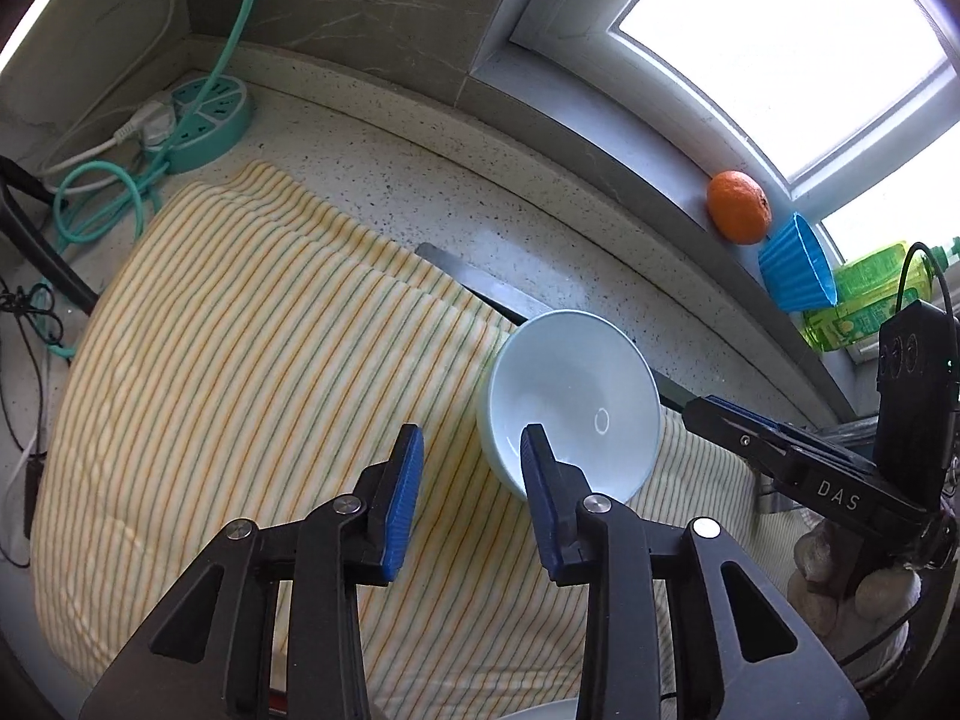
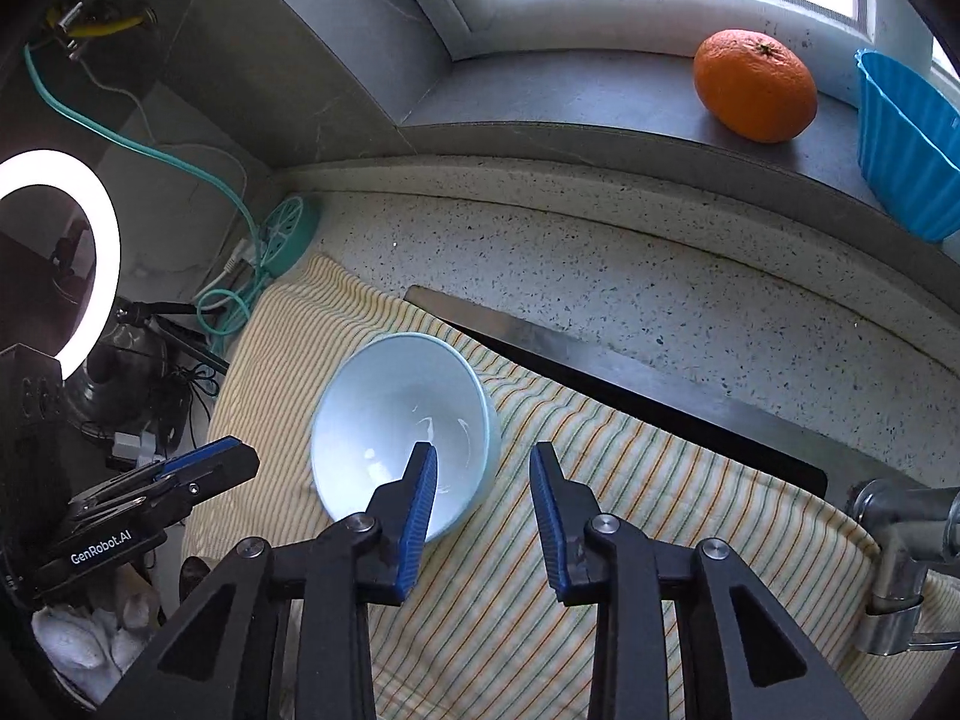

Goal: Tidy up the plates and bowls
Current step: 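Close the right gripper on the light blue bowl rim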

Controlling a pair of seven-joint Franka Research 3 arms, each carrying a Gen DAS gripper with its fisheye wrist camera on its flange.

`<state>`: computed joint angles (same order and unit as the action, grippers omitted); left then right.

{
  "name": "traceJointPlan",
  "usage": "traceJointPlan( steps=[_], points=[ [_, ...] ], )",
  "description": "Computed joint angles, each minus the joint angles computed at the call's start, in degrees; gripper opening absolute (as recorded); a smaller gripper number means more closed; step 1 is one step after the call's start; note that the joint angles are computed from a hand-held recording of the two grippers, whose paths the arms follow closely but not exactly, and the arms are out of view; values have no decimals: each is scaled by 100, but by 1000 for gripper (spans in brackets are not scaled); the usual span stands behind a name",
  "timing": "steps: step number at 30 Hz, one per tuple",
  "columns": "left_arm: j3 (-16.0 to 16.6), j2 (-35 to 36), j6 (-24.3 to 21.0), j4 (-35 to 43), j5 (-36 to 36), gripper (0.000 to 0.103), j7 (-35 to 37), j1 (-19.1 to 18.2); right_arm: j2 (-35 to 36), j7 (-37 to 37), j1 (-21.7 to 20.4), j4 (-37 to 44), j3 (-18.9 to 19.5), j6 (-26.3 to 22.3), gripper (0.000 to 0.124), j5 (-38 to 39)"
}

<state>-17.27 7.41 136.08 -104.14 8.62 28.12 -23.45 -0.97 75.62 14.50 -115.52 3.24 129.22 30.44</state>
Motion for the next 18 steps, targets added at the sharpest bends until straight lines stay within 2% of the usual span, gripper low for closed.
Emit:
traceJointPlan(
  steps=[2,7,8,10,18],
  points=[
    [2,128,-47,120,-35,29,112,15,70,42,1,39,0,15,21,-25],
    [-7,347,-20,306,-138,24,411,32,185,167,-3,84,6,59,18,-45],
    [-7,401,-15,350,-168,19,451,34,192,207,0,80,10,70,17,-73],
    [-17,463,-16,394,-249,15,545,42,217,223,-3,88,11,54,15,-56],
    [-1,597,-72,523,-246,11,655,1,273,284,18,87,37,50,10,-85]
  ],
)
